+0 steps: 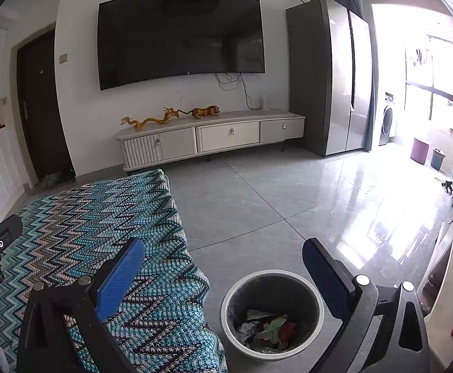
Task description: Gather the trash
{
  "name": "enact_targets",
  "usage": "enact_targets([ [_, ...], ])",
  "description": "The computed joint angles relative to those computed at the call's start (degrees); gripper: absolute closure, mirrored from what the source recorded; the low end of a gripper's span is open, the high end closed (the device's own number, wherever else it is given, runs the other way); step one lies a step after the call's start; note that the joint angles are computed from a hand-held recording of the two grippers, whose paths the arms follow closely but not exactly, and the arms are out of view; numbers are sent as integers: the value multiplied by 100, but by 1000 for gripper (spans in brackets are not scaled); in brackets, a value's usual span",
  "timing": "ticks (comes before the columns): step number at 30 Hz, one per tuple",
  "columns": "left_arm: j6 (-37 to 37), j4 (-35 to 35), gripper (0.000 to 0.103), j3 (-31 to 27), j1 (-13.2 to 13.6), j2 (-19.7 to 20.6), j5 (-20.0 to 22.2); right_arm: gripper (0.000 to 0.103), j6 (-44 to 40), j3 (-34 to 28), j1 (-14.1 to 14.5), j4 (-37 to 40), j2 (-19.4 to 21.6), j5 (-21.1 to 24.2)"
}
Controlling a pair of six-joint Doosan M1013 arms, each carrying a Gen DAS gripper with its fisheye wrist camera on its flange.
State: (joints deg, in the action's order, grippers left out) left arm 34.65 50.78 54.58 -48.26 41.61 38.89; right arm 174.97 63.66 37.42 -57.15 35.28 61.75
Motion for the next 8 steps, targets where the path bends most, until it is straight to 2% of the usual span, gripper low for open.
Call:
enact_targets([
  [8,-49,9,0,23,7,-15,-1,0,-26,-15,5,22,16,16],
])
